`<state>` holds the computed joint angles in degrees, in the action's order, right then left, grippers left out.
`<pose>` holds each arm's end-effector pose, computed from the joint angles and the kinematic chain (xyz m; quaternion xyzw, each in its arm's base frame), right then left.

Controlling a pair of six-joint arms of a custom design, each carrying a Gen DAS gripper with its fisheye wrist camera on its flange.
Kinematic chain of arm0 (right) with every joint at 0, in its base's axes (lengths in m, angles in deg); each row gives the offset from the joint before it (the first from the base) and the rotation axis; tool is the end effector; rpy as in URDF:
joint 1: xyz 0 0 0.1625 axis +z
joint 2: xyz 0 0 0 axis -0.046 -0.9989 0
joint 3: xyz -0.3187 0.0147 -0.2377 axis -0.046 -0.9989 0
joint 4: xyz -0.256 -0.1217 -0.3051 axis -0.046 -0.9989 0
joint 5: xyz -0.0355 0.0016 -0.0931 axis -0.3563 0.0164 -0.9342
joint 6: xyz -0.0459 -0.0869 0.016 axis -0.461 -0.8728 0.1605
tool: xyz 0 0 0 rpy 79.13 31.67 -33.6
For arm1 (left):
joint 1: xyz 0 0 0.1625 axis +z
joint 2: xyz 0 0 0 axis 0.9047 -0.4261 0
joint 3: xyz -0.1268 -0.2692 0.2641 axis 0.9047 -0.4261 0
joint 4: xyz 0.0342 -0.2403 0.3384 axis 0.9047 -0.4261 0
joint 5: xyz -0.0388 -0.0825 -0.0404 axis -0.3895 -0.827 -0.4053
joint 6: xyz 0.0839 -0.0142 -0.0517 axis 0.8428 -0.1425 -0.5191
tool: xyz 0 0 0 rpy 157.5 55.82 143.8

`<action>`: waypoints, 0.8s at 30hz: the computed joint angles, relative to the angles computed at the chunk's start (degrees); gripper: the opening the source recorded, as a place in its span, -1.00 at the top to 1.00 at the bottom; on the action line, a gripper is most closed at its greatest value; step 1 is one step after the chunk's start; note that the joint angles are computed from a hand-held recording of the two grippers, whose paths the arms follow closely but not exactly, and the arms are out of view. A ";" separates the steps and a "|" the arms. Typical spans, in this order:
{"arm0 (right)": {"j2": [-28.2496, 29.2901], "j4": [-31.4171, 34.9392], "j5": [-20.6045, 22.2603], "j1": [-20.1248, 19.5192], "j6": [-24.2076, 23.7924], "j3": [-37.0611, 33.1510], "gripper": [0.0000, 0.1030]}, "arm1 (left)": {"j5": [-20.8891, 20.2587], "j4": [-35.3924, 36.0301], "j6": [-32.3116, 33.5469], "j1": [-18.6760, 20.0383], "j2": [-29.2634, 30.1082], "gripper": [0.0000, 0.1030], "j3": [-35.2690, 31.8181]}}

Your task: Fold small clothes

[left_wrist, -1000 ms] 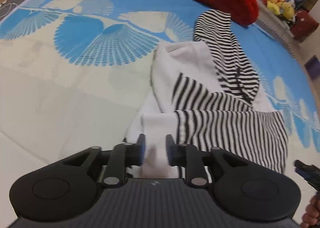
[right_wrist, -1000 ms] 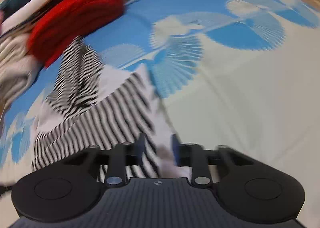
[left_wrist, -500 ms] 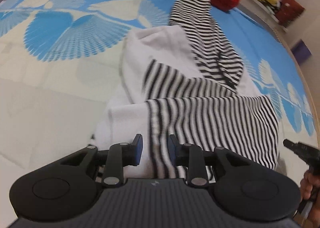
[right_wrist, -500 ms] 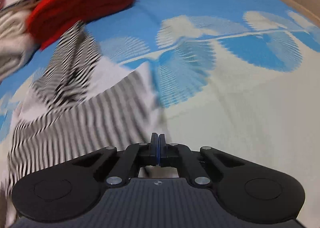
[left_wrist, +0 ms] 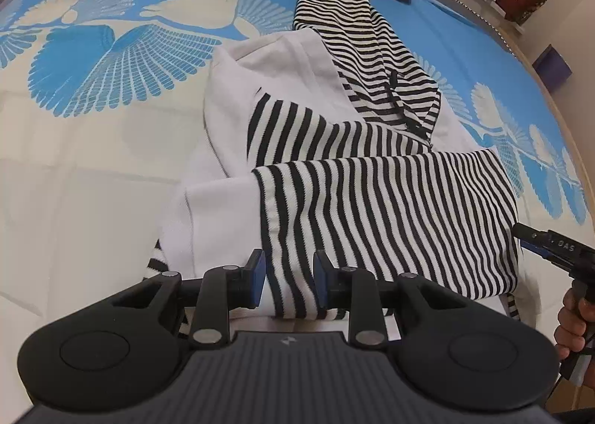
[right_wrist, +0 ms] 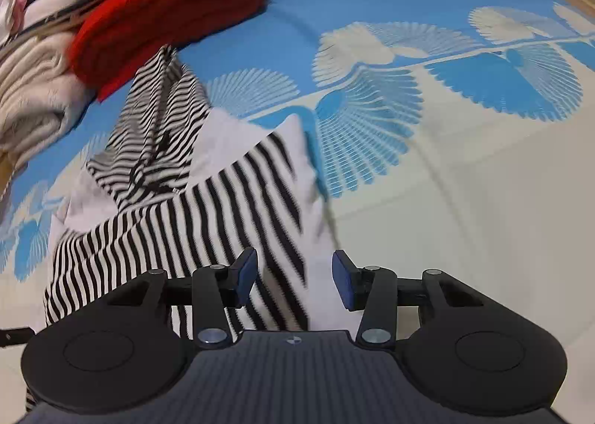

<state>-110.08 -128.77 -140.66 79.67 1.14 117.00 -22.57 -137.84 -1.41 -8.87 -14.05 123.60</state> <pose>-0.0122 -0.4672 0.2349 -0.0982 -0.8758 0.3838 0.2758 -0.1707 -0.5865 0.1108 0.1471 0.9472 -0.1510 0.2415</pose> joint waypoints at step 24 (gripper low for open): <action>-5.28 2.34 4.91 -0.60 -1.39 2.65 0.62 | 3.08 12.05 -0.98 1.63 3.02 0.34 -3.67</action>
<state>-115.36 -126.43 -135.74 79.06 -0.24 119.65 -19.49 -125.79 -2.38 -7.24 -11.03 119.94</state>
